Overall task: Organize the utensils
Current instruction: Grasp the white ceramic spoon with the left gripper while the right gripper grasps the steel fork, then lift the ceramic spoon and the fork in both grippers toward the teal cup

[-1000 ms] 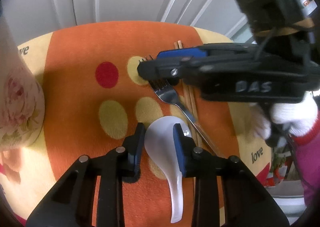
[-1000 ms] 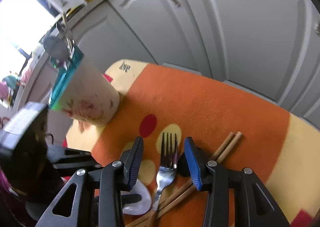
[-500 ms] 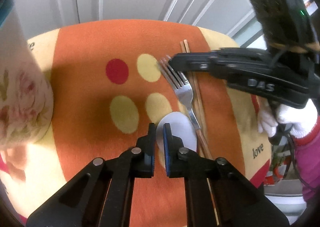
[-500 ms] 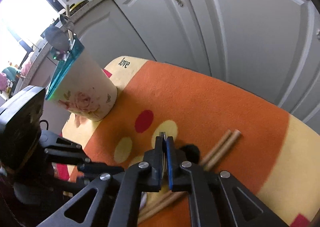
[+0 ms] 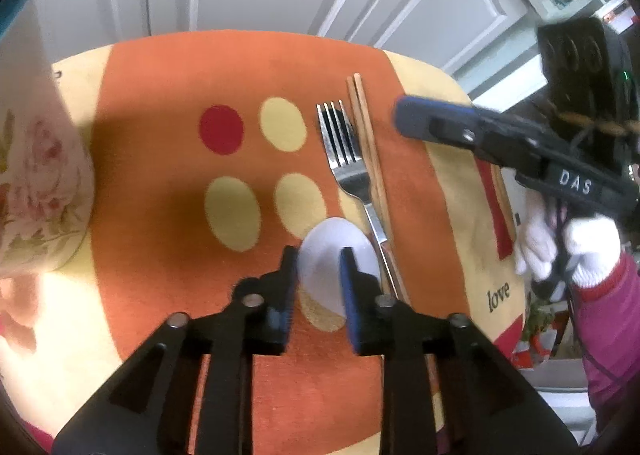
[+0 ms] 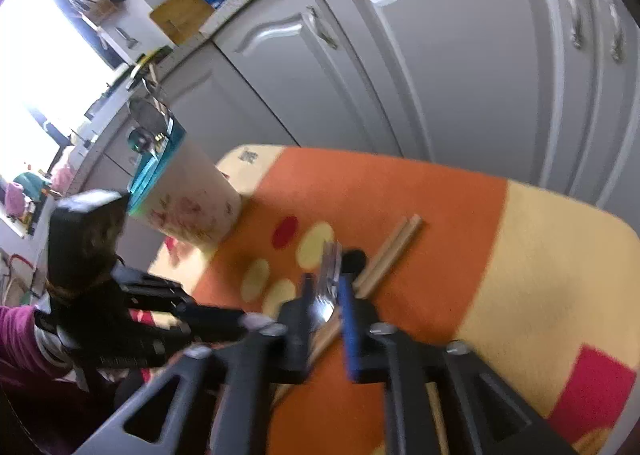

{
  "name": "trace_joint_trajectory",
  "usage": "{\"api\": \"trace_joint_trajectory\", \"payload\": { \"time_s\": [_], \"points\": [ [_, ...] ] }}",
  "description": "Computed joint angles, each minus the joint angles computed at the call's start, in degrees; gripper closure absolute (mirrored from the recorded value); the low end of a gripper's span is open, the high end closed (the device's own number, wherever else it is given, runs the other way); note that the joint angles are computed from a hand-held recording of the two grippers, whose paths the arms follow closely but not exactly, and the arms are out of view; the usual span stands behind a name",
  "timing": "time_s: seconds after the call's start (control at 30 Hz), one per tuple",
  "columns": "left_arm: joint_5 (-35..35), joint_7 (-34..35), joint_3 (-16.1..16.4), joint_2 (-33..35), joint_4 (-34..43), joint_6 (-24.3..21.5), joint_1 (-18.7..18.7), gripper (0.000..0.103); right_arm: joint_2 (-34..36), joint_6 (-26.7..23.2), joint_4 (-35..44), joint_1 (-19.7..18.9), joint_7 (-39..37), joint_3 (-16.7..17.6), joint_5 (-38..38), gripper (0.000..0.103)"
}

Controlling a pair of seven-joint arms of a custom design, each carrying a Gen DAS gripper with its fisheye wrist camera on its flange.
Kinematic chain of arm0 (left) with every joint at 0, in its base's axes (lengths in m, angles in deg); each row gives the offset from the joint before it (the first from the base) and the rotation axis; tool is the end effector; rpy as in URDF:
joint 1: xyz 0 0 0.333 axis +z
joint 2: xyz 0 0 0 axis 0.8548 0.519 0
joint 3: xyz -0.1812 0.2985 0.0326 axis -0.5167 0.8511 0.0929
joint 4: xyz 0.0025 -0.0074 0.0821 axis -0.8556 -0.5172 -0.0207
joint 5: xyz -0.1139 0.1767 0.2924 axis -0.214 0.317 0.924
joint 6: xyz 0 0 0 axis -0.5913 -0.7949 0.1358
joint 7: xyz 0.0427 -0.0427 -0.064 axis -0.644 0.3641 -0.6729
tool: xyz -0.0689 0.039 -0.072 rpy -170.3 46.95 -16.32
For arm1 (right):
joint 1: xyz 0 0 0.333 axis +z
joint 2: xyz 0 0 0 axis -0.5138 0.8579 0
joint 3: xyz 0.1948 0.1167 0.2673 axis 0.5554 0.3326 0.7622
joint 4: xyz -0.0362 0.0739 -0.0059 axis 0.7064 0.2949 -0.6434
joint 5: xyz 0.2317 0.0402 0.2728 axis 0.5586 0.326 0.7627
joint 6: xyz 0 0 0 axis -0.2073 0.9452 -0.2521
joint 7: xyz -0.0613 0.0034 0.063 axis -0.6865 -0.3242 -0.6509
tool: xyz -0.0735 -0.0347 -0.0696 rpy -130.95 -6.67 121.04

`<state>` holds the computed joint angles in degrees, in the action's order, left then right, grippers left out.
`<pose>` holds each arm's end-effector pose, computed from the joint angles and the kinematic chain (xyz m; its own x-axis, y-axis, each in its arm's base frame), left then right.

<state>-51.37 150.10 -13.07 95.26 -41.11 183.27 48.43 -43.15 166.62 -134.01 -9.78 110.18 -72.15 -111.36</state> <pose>0.5303 -0.2619 0.5010 -0.7766 -0.5094 0.3705 -0.6161 0.7368 -0.2784 0.4024 0.3196 0.4945 -0.0246 -0.8816 -0.4714 -0.7737 0.3154 -0.5495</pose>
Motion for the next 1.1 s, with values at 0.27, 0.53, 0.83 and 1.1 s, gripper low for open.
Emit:
{"api": "trace_joint_trajectory", "payload": {
  "time_s": [0.27,0.53,0.83,1.1],
  "points": [
    [0.24,-0.71,-0.47,1.73,2.01,-1.90,-0.54,0.073,6.93,-0.16,3.30,3.33,-39.05,0.30,37.82,0.077],
    [1.35,0.81,-0.58,1.46,2.29,-1.88,-0.59,0.094,6.65,-1.35,3.61,7.26,-37.80,-2.92,37.06,0.099],
    [0.42,0.83,0.16,0.31,1.03,-3.25,0.34,0.097,7.71,-4.67,5.61,6.19,-40.91,-2.13,38.06,0.093],
    [1.21,1.89,-0.19,0.98,1.11,-4.03,-0.06,0.088,7.30,-3.48,4.53,7.38,-40.09,-3.33,37.97,0.094]
  ]
}}
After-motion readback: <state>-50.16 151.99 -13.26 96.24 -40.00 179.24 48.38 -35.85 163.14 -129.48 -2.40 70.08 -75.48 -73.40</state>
